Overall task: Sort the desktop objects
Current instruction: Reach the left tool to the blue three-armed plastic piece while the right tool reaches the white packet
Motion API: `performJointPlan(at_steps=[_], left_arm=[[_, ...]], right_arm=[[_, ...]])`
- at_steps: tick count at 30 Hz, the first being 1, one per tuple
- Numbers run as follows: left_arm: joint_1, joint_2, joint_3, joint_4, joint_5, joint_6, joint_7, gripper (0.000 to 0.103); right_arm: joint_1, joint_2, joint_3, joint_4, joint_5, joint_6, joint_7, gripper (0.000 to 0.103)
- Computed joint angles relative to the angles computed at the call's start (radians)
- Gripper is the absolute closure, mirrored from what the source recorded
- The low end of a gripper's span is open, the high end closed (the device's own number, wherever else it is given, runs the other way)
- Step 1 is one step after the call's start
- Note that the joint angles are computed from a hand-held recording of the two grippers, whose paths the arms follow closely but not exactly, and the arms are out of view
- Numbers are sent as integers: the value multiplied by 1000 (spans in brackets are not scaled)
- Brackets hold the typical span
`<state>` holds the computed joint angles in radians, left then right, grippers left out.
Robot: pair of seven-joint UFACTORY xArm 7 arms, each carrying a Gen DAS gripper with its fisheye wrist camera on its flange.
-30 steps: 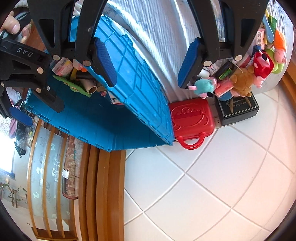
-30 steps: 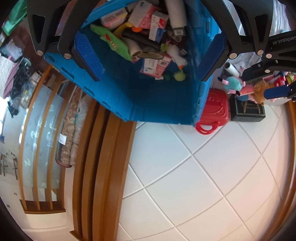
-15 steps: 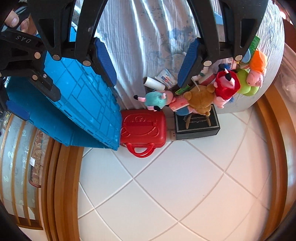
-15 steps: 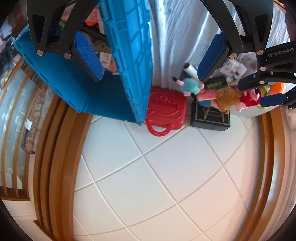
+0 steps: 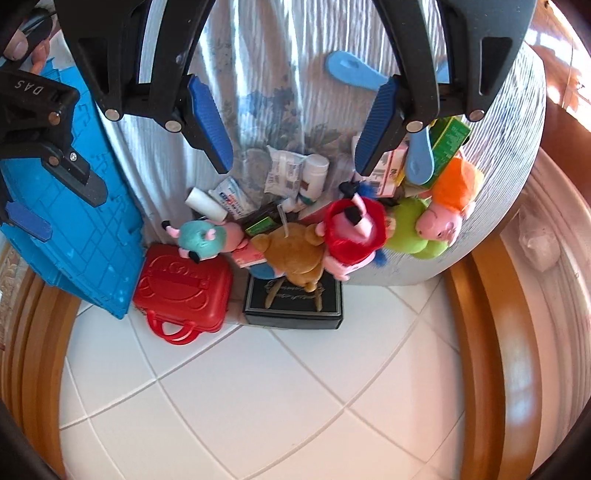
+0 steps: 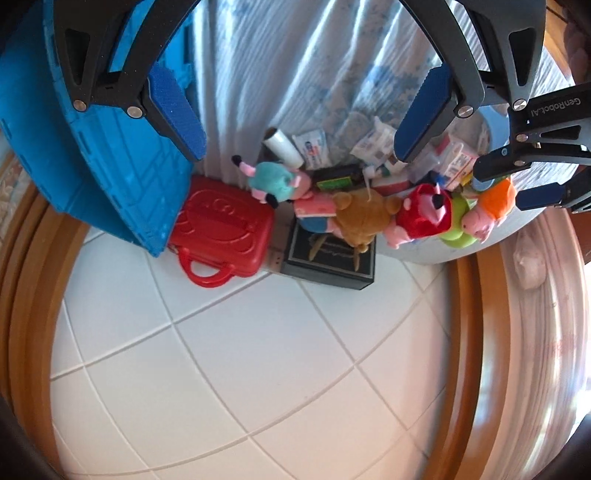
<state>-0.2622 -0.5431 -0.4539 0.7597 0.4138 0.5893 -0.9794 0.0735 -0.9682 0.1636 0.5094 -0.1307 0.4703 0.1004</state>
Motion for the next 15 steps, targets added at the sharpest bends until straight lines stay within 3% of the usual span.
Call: performJointPlan(at_steps=[6,15], left_arm=[[9,-51,85,-160,-57,37,11,35],[45,-69,188,-401,-130,-25,68,35]], right_arm=[[63,196,46,34,19,-62,23,0],[148,479,60,79,18,-104,36,0]])
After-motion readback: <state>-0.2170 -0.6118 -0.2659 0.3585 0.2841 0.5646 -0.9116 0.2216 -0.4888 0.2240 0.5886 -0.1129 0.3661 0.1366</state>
